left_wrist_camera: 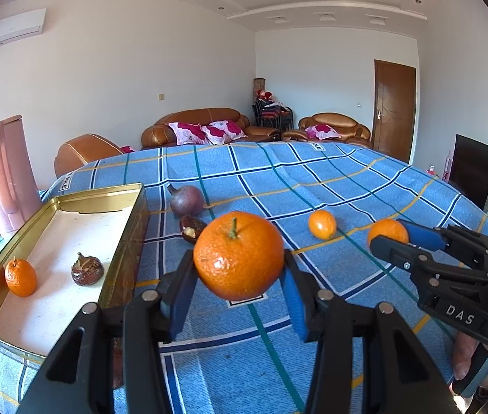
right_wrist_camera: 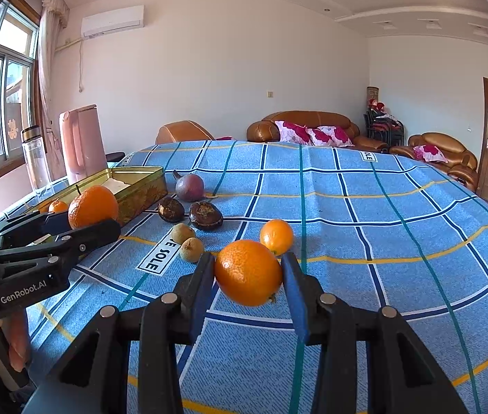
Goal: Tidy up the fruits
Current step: 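Lift and carry the mandarin and orange in both tools toward the tin tray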
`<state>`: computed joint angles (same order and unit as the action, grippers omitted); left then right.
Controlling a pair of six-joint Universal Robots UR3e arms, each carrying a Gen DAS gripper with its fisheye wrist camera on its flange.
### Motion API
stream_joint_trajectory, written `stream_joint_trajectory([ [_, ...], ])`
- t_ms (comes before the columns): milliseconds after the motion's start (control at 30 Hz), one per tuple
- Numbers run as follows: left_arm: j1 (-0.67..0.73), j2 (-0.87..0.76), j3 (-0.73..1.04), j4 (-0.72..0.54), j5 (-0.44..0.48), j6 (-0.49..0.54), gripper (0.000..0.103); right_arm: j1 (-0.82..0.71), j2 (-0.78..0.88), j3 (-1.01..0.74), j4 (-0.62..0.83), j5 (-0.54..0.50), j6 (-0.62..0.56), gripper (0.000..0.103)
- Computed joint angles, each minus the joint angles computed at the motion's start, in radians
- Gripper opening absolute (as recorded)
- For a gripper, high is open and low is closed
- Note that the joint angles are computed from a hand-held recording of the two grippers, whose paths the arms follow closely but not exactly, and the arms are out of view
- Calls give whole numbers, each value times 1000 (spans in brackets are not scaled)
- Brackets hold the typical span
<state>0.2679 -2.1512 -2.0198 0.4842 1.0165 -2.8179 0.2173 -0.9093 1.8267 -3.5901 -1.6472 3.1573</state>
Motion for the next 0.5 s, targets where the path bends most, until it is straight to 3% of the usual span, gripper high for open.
stream_joint_trajectory([
  [500,2,-6,-44,113,0,-11,49,13,16,32,-117,-15,-24,42],
])
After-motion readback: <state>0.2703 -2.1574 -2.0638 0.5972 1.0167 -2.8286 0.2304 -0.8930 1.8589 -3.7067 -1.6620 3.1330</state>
